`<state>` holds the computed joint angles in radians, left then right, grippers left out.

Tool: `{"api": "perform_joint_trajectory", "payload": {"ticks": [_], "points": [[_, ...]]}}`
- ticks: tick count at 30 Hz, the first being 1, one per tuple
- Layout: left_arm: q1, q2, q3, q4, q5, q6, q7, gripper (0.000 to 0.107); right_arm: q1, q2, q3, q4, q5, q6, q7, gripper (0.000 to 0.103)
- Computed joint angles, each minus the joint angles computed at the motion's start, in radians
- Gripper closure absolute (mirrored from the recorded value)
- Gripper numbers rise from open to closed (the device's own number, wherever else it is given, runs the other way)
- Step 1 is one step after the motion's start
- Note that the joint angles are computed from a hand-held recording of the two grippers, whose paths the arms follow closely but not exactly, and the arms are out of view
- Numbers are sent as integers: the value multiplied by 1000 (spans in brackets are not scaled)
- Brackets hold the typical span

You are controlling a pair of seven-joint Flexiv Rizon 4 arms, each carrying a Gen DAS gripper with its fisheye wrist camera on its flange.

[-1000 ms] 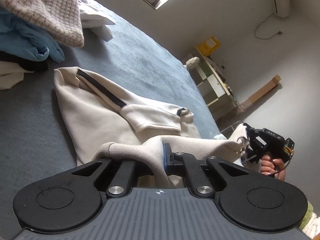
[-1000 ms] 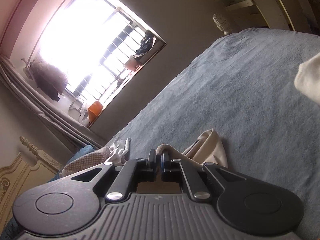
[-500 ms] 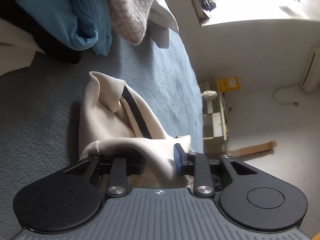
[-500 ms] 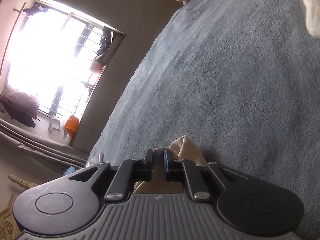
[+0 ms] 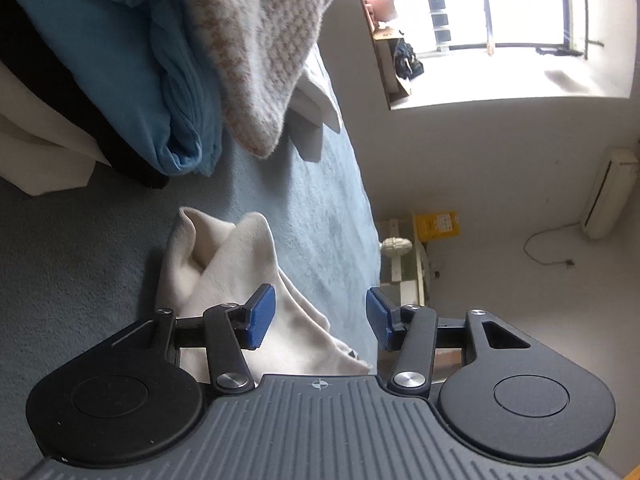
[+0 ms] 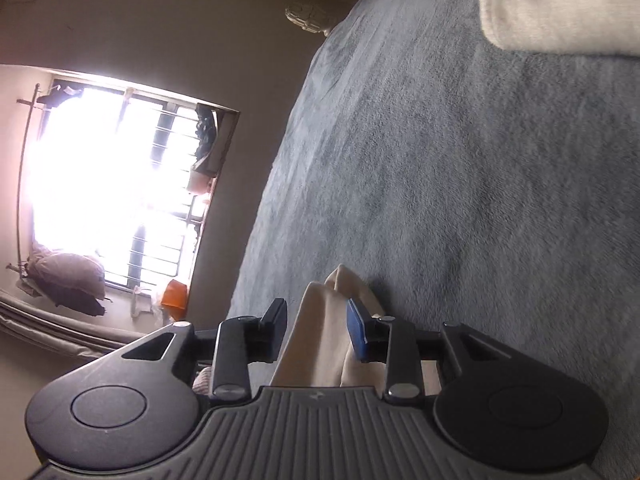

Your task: Fold clothes

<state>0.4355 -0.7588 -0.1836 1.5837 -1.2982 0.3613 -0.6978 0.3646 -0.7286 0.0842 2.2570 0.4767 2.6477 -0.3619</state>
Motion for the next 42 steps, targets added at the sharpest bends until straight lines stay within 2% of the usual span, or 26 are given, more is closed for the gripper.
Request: {"api": "perform_joint_trajectory", "payload": {"ticks": [3,8,12,14,18,23,29,31,36,40,42], "points": [[6,49,18,37,62,-58,66,54,20,26,43,72,11,113,15,68],[23,122,72,115,155,-194,120,51,49,60,111,174,-45,292,65,66],[17,158,122,175,226,-259,128,50,104,53,153,200,-71,303,108,63],[9,168,142,202,256,-270,134,48,122,7,175,187,-89,321,152,62],[-30,214,172,301,225,-155,185,39,160,-80,198,144,-88,292,239,60],[-65,237,166,400,73,12,247,29,201,-161,169,55,4,218,292,60],[-104,220,139,423,-55,137,277,28,212,-215,114,-82,118,120,294,58],[-119,224,131,435,-100,174,307,27,213,-239,101,-123,132,128,292,58],[-148,253,134,469,-155,221,302,29,207,-250,91,-174,160,111,275,58],[-147,282,159,511,-101,203,335,29,209,-261,105,-180,163,143,283,58],[-155,279,154,513,-115,211,346,28,208,-277,115,-185,162,170,299,58]]}}
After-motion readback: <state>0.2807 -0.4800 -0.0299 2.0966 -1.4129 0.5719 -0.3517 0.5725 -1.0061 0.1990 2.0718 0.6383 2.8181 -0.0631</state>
